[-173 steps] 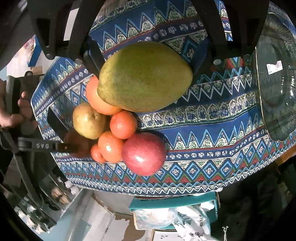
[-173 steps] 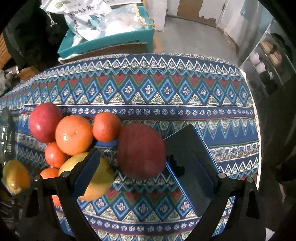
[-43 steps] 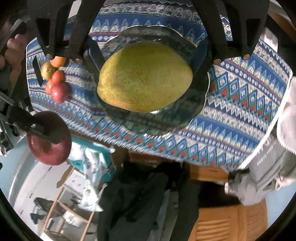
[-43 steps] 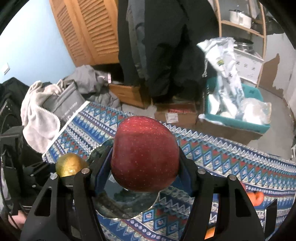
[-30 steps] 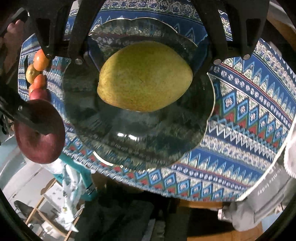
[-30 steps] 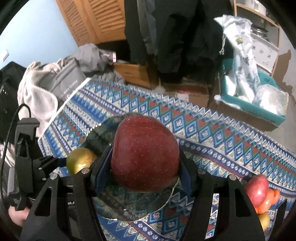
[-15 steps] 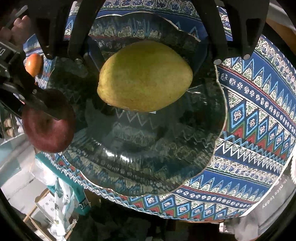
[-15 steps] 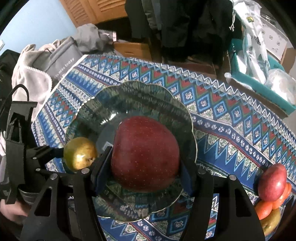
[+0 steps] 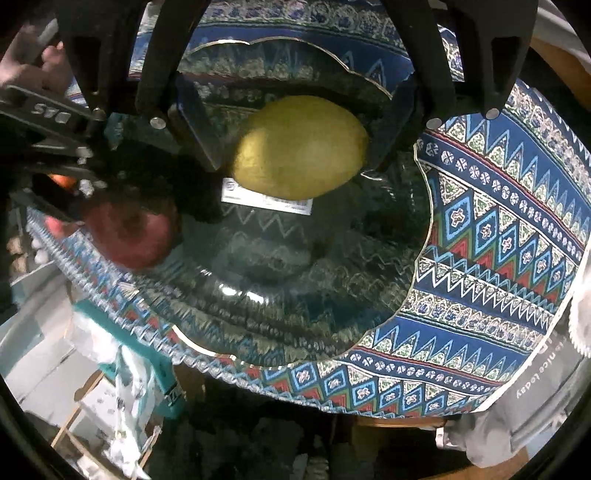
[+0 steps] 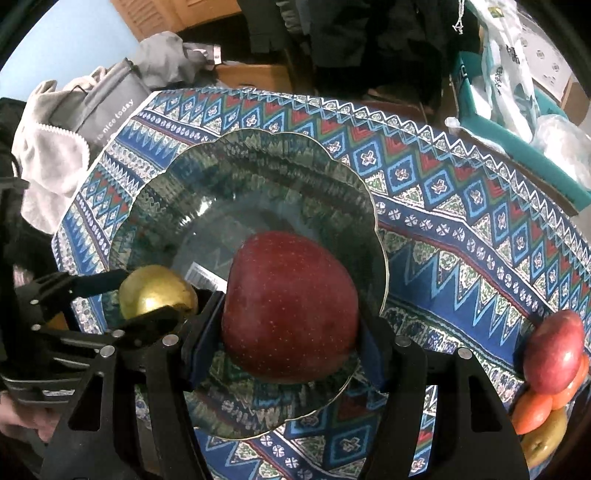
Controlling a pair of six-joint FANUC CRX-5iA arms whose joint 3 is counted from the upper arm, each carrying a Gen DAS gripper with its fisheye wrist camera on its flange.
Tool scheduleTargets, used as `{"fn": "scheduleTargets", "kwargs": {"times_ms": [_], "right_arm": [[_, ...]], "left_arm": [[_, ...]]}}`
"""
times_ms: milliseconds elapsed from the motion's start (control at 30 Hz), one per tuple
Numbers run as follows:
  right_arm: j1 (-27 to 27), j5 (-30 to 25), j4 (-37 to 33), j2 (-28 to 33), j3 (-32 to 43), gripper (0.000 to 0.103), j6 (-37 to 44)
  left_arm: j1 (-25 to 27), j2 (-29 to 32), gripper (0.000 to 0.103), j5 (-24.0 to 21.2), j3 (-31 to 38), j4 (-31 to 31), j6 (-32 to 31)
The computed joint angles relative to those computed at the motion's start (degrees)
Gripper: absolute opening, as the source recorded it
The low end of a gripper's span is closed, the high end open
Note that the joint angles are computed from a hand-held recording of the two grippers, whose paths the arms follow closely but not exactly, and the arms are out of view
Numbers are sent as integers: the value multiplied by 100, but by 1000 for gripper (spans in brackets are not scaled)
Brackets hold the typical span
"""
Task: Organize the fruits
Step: 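Lower both fruits onto the glass plate and open both tools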
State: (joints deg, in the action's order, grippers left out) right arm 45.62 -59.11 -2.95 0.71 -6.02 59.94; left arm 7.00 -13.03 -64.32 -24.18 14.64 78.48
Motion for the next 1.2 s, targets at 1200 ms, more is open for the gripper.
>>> {"fn": "scheduleTargets", "kwargs": {"times_ms": [1200], "right_arm": [[669, -597, 2718, -1384, -339, 75, -2079]], "left_arm": [[-194, -790, 84, 280, 679, 156, 32]]}}
